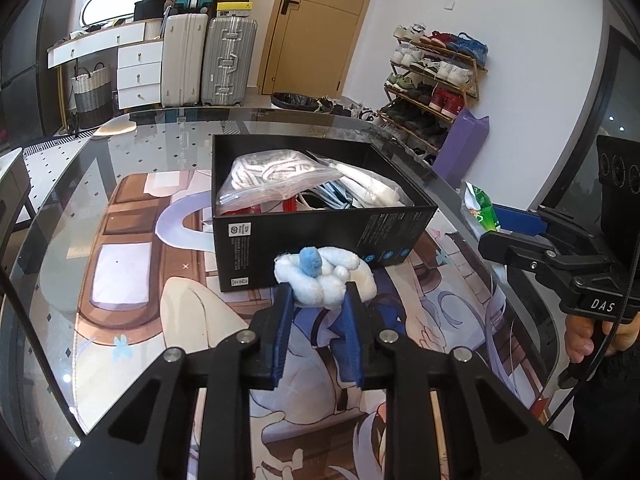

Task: Organize soft objects
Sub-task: 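Close left gripper on white plush toy while right gripper holds green sachet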

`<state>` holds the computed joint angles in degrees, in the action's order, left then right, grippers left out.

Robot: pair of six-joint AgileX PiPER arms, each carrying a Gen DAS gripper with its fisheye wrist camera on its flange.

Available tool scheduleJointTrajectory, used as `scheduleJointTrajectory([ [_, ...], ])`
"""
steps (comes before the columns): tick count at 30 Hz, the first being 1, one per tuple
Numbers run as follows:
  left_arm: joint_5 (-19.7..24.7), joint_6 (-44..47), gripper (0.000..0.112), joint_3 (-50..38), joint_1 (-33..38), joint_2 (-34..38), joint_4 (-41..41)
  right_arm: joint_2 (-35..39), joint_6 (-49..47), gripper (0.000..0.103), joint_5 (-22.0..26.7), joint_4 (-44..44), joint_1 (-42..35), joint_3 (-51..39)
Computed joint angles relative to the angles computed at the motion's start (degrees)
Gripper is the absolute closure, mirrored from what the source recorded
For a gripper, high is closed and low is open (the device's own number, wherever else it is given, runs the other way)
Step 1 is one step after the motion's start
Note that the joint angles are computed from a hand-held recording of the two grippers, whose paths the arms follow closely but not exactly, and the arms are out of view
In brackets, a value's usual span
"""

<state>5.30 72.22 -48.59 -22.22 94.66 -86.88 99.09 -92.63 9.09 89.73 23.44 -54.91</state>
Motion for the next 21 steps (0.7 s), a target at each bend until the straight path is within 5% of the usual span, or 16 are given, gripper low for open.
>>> scheduleJointTrajectory([
  [10, 0.82, 11.34, 0.093, 1.65, 0.37, -2.56, -11.31, -0.71, -1.63, 0.049, 0.21, 1.71, -0.07, 0.29],
  [21, 2.06, 12.81, 0.094, 3.0, 1.01, -5.33, -12.41, -1.46, -5.88, 0.049, 0.29, 5.84, -0.07, 0.98],
])
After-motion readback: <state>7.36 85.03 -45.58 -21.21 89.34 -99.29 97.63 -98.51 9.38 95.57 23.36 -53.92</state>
